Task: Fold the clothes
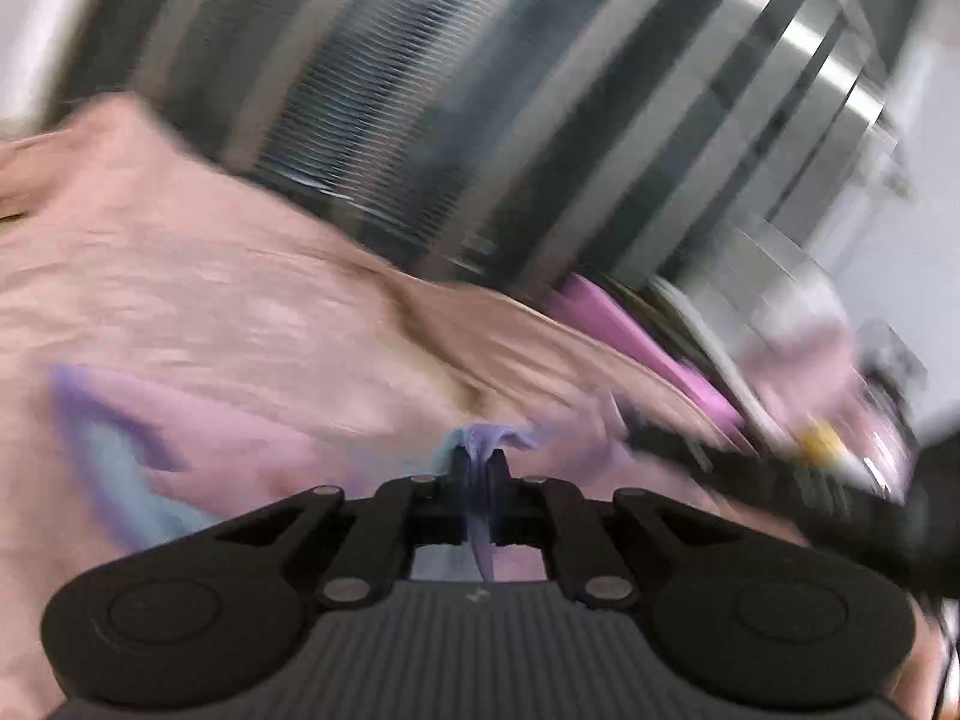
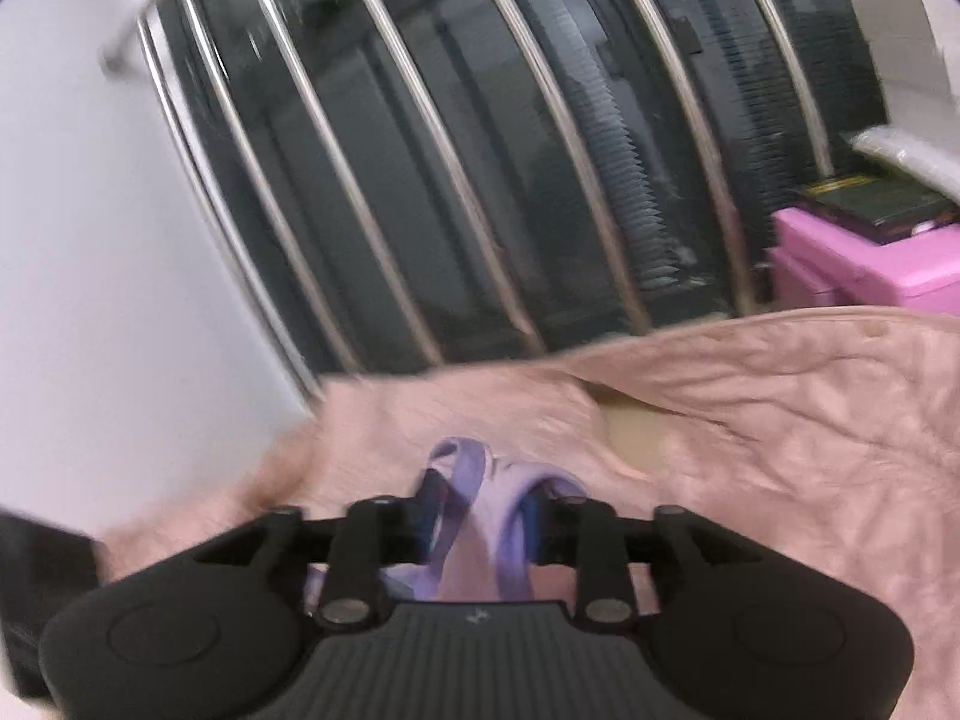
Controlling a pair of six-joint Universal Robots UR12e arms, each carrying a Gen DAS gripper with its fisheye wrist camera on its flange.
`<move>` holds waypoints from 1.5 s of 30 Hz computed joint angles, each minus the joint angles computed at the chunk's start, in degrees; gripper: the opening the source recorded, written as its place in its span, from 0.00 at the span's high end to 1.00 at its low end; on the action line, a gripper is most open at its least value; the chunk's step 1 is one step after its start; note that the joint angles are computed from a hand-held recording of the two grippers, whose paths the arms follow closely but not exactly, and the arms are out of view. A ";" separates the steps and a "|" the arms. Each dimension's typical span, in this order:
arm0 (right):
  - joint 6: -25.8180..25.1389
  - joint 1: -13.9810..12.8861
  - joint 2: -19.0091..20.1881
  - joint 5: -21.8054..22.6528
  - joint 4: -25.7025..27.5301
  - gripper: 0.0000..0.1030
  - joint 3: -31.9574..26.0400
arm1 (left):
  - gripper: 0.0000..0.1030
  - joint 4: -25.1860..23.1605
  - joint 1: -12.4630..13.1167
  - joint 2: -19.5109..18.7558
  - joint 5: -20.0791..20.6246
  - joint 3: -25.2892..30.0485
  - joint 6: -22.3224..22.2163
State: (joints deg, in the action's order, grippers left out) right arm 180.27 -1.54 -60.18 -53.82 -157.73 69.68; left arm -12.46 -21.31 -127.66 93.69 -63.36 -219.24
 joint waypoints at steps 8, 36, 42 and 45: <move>-20.66 1.41 -1.72 -7.84 11.50 0.40 -0.03 | 0.94 -15.57 -0.10 2.49 19.07 -1.55 -25.12; -5.64 -1.91 -0.57 6.16 -8.78 0.95 3.07 | 0.20 -2.97 -4.25 -0.57 8.94 4.40 30.62; -6.29 -1.81 -0.42 7.68 -9.47 0.95 2.79 | 0.20 -10.24 -6.10 -4.59 13.96 10.21 35.58; -9.17 -1.84 -0.58 9.89 -7.99 0.95 2.88 | 0.29 -14.79 -6.82 -6.43 19.64 13.23 33.13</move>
